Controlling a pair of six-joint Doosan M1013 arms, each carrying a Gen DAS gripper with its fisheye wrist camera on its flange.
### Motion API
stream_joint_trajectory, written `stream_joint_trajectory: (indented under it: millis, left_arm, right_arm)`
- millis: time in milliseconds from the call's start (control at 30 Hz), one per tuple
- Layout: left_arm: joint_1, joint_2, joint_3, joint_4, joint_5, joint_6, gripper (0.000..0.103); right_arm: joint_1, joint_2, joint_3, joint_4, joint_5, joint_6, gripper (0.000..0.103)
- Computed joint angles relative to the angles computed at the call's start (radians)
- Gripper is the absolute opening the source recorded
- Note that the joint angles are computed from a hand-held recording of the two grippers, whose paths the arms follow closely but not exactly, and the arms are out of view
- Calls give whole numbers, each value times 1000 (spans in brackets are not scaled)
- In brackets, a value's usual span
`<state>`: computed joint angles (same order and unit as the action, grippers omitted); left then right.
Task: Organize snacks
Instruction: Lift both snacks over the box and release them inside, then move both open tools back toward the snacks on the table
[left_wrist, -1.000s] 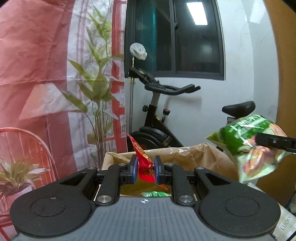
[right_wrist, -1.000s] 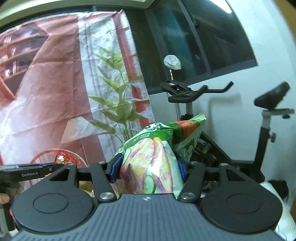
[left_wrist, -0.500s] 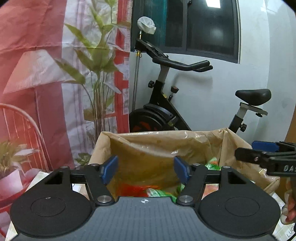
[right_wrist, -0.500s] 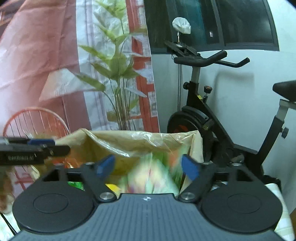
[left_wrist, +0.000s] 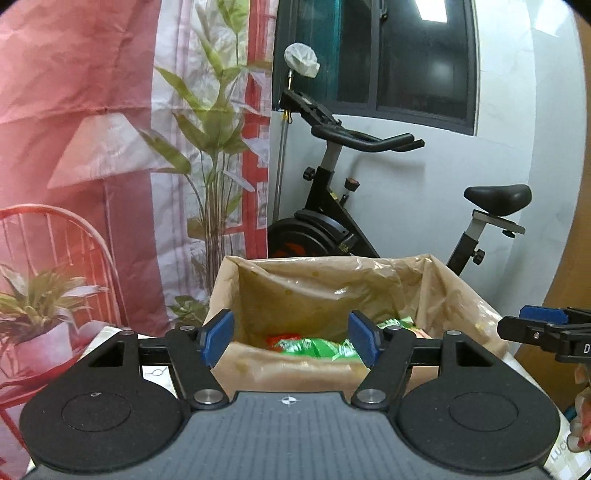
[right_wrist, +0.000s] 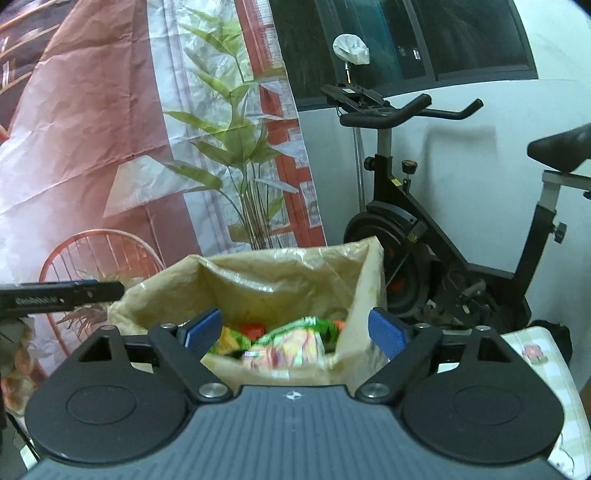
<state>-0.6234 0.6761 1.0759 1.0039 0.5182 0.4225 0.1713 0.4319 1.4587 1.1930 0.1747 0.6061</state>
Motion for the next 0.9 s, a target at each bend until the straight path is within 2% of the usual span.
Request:
stream_joint_trajectory:
  millis: [133, 367, 600, 900]
  left_arm:
    - [-19, -30, 55, 65, 19, -59, 70]
    - [-37, -69, 127, 103, 33, -145, 70]
    - [-51, -90, 181, 138, 48, -192, 70]
    - [-62, -100, 216, 156, 55, -215, 70]
  right_arm:
    - [3, -35, 53, 91, -7, -91, 89]
    - [12, -78, 121, 241, 1, -239, 89]
    - [22, -98, 167, 310, -7, -311, 92]
    - [27, -98, 192, 239, 0, -230, 92]
